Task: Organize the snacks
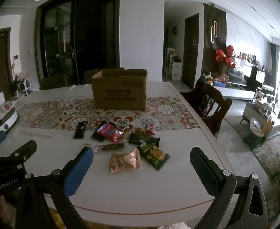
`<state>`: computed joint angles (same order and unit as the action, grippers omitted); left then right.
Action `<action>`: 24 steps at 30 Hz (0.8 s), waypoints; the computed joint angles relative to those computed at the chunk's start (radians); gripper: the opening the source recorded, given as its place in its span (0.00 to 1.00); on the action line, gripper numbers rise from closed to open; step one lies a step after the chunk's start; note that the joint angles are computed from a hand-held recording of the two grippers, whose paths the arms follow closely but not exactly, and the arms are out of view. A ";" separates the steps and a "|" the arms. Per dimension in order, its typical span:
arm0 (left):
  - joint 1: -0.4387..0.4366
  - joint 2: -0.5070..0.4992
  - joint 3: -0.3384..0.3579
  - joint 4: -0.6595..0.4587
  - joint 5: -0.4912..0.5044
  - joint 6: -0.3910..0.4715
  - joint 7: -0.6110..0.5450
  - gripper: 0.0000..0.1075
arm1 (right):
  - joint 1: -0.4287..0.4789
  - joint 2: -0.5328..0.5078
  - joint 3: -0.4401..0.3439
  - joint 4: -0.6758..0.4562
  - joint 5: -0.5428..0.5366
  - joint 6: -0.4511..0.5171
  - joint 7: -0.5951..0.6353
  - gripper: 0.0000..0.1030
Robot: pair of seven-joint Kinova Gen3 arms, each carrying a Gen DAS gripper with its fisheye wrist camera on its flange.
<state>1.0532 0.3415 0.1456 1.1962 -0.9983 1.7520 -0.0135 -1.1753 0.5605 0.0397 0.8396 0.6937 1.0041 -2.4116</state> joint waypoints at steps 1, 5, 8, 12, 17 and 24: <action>0.000 0.000 0.000 0.000 0.000 0.000 0.000 0.96 | 0.000 0.001 0.000 0.001 0.001 -0.002 -0.001 0.99; 0.001 0.001 0.000 0.000 -0.001 0.000 0.002 0.96 | -0.001 0.000 0.001 0.002 0.001 -0.002 -0.002 0.99; 0.002 0.001 0.000 0.000 -0.001 0.000 0.002 0.96 | 0.000 0.000 0.000 0.003 0.001 -0.003 -0.002 0.99; 0.002 0.002 -0.001 -0.001 0.000 0.001 0.002 0.96 | 0.000 0.000 0.001 0.005 0.002 -0.004 -0.003 0.99; 0.002 0.001 0.000 0.003 0.000 -0.004 0.006 0.96 | 0.001 0.000 -0.002 0.004 -0.001 -0.003 0.000 0.99; -0.027 -0.030 0.011 0.030 0.021 -0.040 0.006 0.96 | 0.016 0.016 -0.009 -0.039 -0.039 0.022 0.041 0.99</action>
<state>1.0264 0.3114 0.1565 1.2258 -0.9776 1.7120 -0.0079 -1.1588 0.5763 0.0310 0.8010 0.6550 1.0264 -2.3702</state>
